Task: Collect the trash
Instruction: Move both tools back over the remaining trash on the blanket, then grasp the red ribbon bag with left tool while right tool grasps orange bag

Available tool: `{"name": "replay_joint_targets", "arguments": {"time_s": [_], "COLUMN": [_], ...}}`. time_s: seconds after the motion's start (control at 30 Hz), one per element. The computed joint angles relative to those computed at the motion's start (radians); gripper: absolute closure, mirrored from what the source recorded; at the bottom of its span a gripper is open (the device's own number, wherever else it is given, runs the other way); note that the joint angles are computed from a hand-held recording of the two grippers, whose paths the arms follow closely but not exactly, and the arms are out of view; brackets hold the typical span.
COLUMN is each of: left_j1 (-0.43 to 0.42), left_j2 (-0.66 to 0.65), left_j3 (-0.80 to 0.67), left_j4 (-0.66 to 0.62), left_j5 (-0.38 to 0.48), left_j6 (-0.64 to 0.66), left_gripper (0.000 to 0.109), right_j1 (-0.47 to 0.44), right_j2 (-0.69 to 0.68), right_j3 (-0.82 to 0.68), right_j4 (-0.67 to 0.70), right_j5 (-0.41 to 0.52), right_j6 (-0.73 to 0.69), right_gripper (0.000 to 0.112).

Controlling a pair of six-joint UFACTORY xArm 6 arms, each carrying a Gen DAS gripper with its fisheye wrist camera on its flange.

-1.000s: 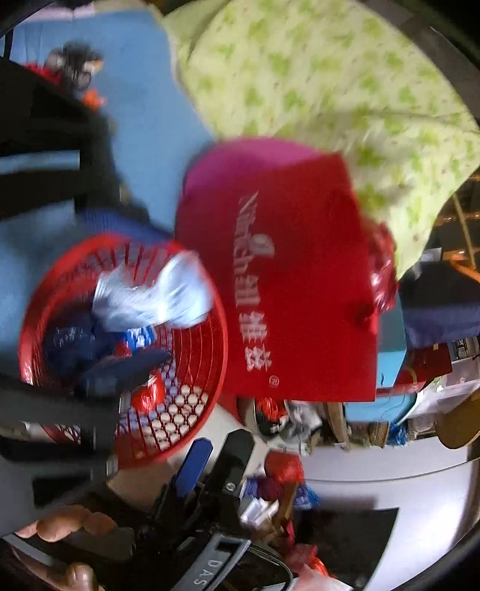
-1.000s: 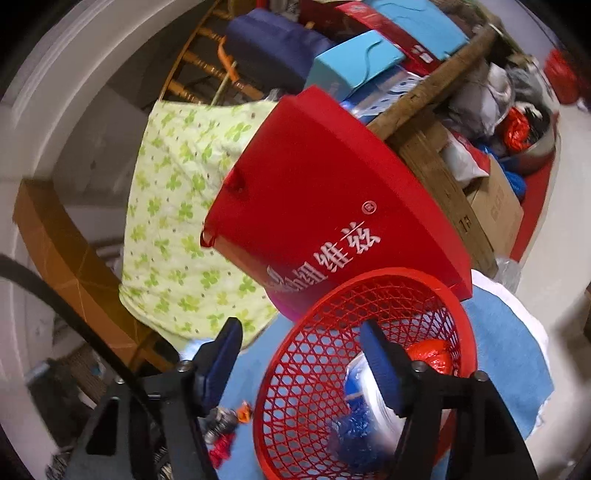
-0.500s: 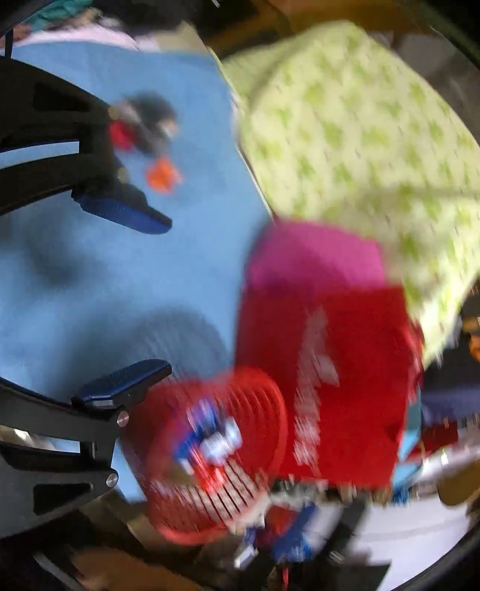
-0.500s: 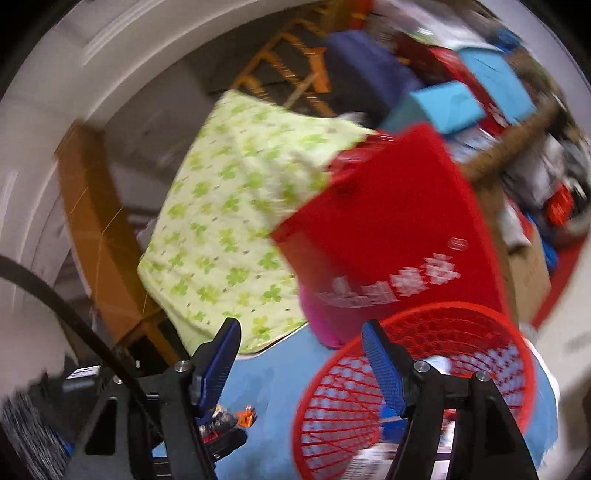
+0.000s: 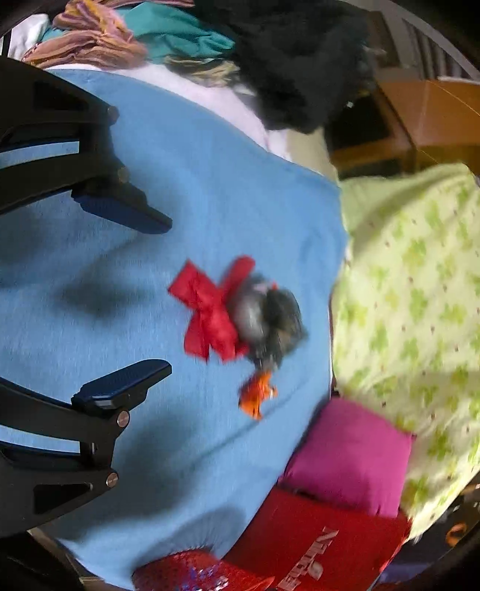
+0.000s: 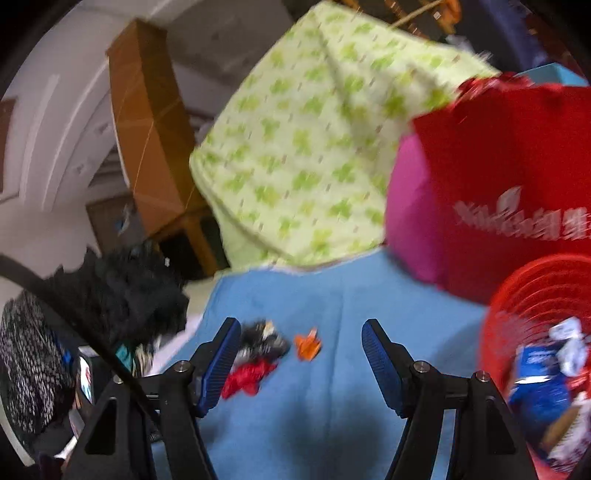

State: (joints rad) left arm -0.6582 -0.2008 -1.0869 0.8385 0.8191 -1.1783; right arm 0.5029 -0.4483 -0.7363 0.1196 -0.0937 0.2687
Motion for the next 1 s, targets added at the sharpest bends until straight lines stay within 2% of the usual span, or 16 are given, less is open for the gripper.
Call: {"name": "replay_joint_targets", "arguments": {"time_s": [0.1,0.2,0.37,0.43,0.5,0.57,0.77,0.87,1.0], "left_j1": [0.044,0.105,0.170,0.198,0.211,0.213,0.223,0.226,0.230], "left_j2": [-0.001,0.024,0.082,0.116,0.147,0.174,0.245,0.272,0.306], "left_j3": [0.030,0.044,0.033,0.026,0.010,-0.013,-0.077,-0.103,-0.131], "left_j4": [-0.027,-0.053,-0.114,-0.171,-0.221,-0.244,-0.343,-0.394,-0.523], "left_j5": [-0.068,-0.177,-0.321,-0.392,-0.429,-0.432,-0.444,-0.438,-0.415], "left_j6": [0.005,0.037,0.109,0.163,0.211,0.244,0.347,0.393,0.495], "left_gripper": [0.037,0.037,0.037,0.037,0.037,0.037,0.037,0.037,0.037], "right_j1": [0.020,0.033,0.009,-0.007,-0.013,-0.021,-0.026,-0.022,-0.019], "right_j2": [0.119,0.238,0.401,0.479,0.525,0.584,0.755,0.823,0.927], "right_j3": [-0.098,-0.206,-0.366,-0.452,-0.505,-0.570,-0.778,-0.866,-1.003], "right_j4": [0.046,0.208,0.295,0.326,0.349,0.330,0.278,0.211,0.097], "right_j5": [0.075,0.154,0.261,0.307,0.338,0.368,0.465,0.505,0.577], "right_j6": [-0.038,-0.155,-0.197,-0.227,-0.249,-0.246,-0.257,-0.225,-0.141], "right_gripper": [0.041,0.041,0.041,0.041,0.041,0.042,0.056,0.059,0.067]}}
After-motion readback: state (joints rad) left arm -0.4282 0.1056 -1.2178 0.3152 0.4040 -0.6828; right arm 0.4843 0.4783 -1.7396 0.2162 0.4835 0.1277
